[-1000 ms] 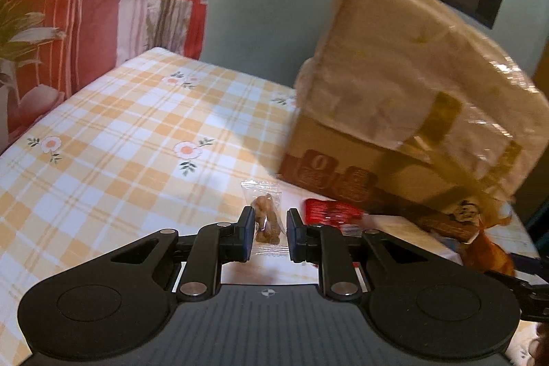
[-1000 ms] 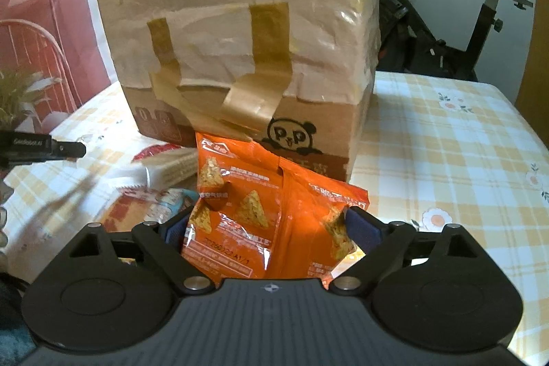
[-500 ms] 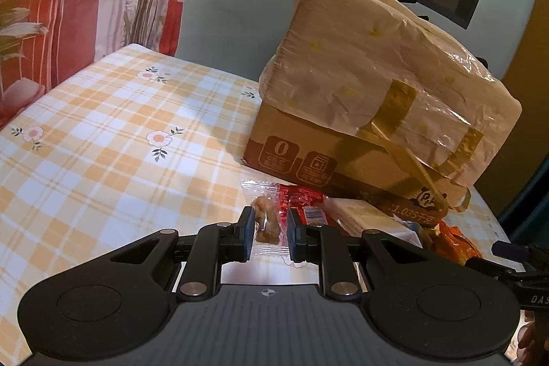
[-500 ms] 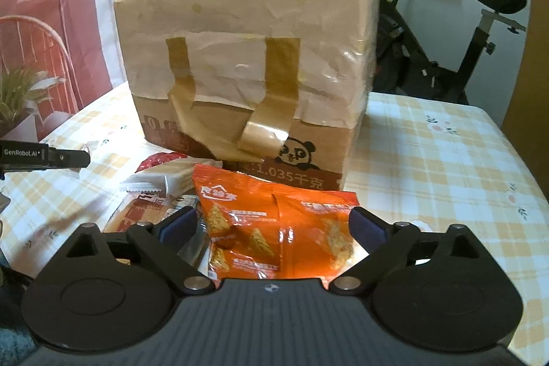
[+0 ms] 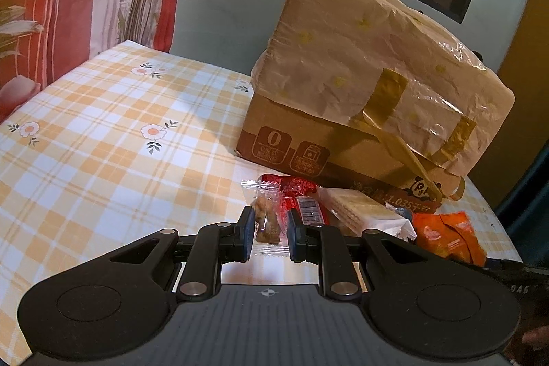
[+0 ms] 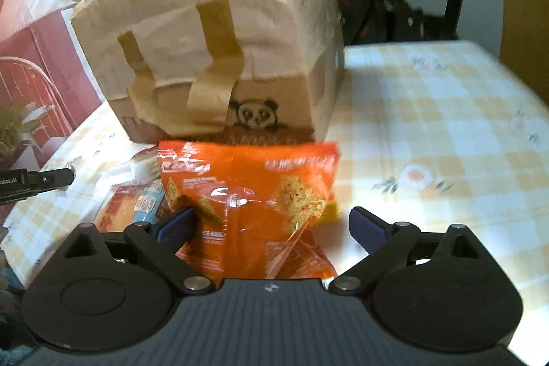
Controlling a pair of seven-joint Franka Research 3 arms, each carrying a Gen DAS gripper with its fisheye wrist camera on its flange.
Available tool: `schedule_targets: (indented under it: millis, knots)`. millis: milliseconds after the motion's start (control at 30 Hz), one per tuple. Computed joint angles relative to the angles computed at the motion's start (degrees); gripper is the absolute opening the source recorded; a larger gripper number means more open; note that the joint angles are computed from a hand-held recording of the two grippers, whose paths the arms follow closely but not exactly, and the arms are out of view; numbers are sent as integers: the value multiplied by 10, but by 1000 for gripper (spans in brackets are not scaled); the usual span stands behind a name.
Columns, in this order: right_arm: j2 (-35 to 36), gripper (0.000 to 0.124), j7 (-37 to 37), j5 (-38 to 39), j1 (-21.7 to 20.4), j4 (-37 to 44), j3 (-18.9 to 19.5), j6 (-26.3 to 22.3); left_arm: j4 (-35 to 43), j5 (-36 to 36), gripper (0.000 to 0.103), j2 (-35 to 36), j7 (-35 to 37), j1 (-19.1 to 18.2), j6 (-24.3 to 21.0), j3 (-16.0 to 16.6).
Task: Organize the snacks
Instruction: 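Lift the orange bag and brown candy up toward the box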
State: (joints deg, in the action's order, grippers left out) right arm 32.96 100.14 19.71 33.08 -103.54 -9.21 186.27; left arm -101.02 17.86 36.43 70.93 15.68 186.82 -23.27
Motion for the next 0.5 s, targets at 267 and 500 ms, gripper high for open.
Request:
schedule_targets:
  millis: [267, 500]
  knots:
    - [0, 70, -57, -22, -65, 15, 76, -1, -3, 3, 21, -1, 6, 8, 1, -11]
    - [-20, 54, -64, -3, -44, -11, 60, 14, -19, 14, 21, -13, 0, 14, 17, -14]
